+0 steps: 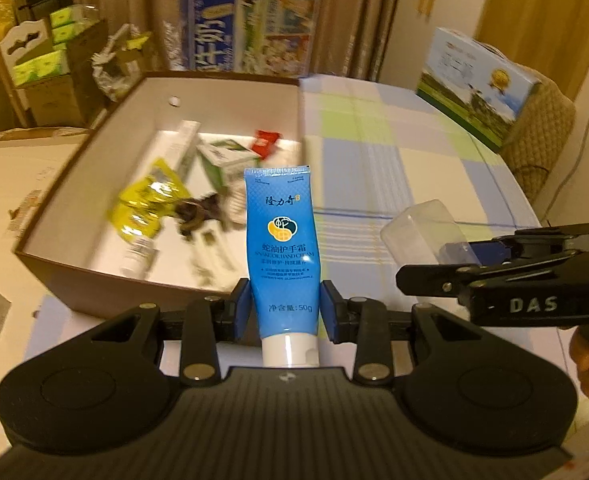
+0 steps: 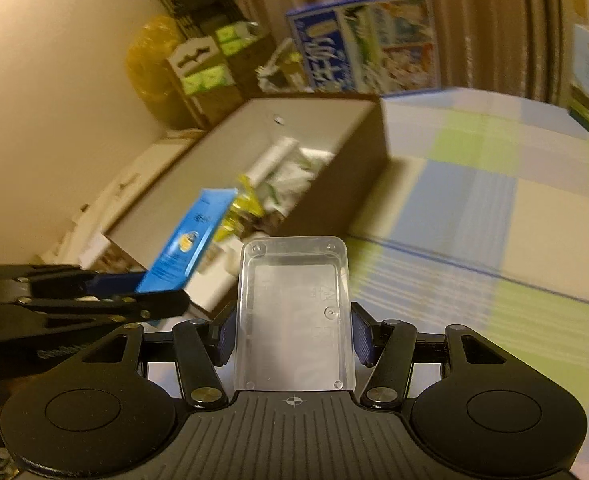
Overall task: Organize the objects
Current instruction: 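Carry the blue tube and clear tray over the open box with both tools, then open both tools to drop the tube and tray into the box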
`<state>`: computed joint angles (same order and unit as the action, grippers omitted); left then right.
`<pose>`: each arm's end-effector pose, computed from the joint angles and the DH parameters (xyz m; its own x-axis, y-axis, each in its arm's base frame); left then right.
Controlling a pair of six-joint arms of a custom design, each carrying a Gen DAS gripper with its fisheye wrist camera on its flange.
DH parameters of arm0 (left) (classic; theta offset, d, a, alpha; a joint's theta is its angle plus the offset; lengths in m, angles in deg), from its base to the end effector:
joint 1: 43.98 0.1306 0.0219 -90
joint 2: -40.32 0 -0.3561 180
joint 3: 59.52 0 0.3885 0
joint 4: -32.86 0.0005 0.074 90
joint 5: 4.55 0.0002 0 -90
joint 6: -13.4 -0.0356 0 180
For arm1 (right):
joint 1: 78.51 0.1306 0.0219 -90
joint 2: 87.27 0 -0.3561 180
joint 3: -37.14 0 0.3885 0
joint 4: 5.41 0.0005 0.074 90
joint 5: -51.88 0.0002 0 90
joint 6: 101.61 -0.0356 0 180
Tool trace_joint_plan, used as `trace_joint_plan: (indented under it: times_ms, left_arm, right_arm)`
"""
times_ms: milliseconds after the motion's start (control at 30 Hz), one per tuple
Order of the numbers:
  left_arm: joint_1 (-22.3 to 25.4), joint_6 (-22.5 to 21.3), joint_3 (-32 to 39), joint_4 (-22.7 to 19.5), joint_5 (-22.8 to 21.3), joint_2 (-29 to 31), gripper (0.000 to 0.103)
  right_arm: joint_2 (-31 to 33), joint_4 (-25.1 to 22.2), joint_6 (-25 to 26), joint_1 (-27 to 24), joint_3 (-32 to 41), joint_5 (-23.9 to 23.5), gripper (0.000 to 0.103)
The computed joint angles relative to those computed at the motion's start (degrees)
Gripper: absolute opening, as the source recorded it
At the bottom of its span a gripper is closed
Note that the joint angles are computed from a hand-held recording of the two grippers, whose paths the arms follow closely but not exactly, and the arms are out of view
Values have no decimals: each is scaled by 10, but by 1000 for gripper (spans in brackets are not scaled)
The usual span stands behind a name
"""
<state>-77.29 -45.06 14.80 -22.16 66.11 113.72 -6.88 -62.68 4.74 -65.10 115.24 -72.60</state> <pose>0.3167 -0.1946 0.3908 -0.7631 -0.0891 -0.6401 -0.0508 0.9957 -0.0781 0.3873 0.1125 0.3770 -0.6724 -0.3989 -0.6235 -0.6872 0.6493 0.3257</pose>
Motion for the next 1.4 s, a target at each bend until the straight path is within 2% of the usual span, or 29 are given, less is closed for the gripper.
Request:
trace_joint_plan:
  times_ms: [300,533,867,1033,1400]
  left_arm:
    - [87,-58,-13,5,13,-27,31]
    - [151,-103,-7,21,44,-14,31]
    - [228,-171,20,40,104,59,31]
    - [251,-211,43,43,121,109,31]
    - [274,-249,76,46,143,166,32]
  right_arm:
    - [39,50,-69,83,49,9,53]
    - [92,73,-103,126,89,35,53]
    - [164,82,-146,152,137,81,53]
    - [184,82,-158,160,147,103,53]
    - [209,82,-179,166,168,125,53]
